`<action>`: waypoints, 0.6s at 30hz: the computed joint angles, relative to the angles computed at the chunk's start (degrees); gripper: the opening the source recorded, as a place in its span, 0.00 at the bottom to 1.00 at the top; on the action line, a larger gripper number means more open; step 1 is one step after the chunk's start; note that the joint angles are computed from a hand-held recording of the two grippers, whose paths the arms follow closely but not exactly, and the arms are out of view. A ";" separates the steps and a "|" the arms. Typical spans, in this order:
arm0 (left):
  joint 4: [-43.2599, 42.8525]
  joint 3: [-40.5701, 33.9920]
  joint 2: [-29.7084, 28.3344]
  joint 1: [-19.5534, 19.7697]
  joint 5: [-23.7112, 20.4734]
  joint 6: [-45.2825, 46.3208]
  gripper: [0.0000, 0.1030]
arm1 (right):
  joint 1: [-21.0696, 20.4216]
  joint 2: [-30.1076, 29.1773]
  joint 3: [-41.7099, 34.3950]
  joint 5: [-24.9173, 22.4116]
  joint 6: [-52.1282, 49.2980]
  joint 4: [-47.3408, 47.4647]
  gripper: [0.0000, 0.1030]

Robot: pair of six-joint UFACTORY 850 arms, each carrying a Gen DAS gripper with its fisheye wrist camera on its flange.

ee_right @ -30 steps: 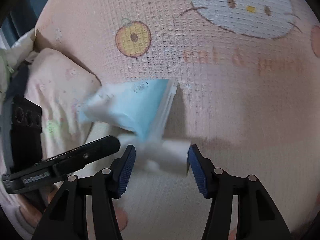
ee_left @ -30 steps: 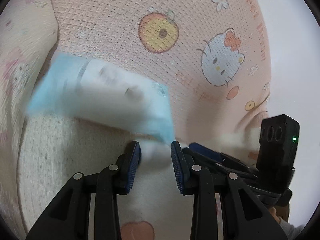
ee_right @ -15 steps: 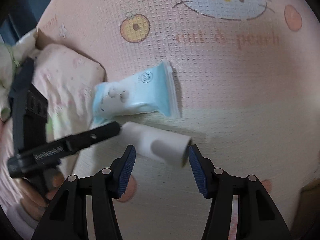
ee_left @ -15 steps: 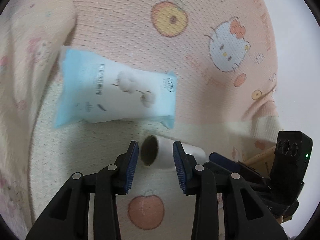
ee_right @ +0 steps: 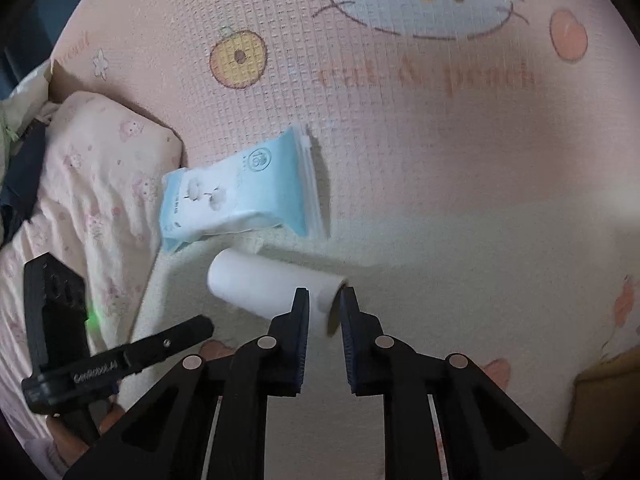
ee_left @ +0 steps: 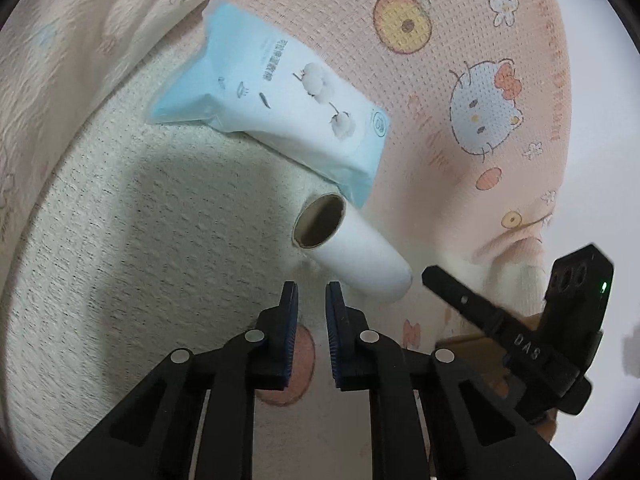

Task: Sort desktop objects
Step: 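Close the right tool on the white roll while the left tool clamps it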

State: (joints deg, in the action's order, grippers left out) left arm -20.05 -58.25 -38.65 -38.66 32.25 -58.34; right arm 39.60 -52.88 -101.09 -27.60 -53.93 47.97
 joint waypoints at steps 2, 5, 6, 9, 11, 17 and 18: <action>-2.76 -0.91 -0.28 -0.30 -0.16 2.73 0.15 | 0.50 -0.38 -1.17 1.95 2.93 -4.29 0.13; -4.35 -1.95 -0.89 -0.19 0.21 2.95 0.15 | 1.04 -1.84 -4.16 3.46 8.39 -11.86 0.13; -4.50 -2.29 -1.15 -0.04 0.42 2.49 0.15 | 1.19 -3.04 -6.22 2.82 11.47 -15.38 0.13; -2.76 -3.03 -1.65 0.64 0.77 0.48 0.15 | 1.53 -6.75 -12.19 -0.12 19.37 -24.41 0.13; -2.17 -3.62 -1.88 1.12 0.75 0.48 0.15 | 1.45 -8.33 -14.52 -1.99 19.61 -25.26 0.13; 5.64 -5.95 -2.79 3.29 -1.25 -2.95 0.15 | 0.68 -10.56 -17.41 -8.92 15.41 -19.59 0.13; 4.93 -6.28 -2.82 3.39 -2.08 -2.02 0.15 | 0.62 -10.63 -17.43 -9.99 14.97 -18.93 0.13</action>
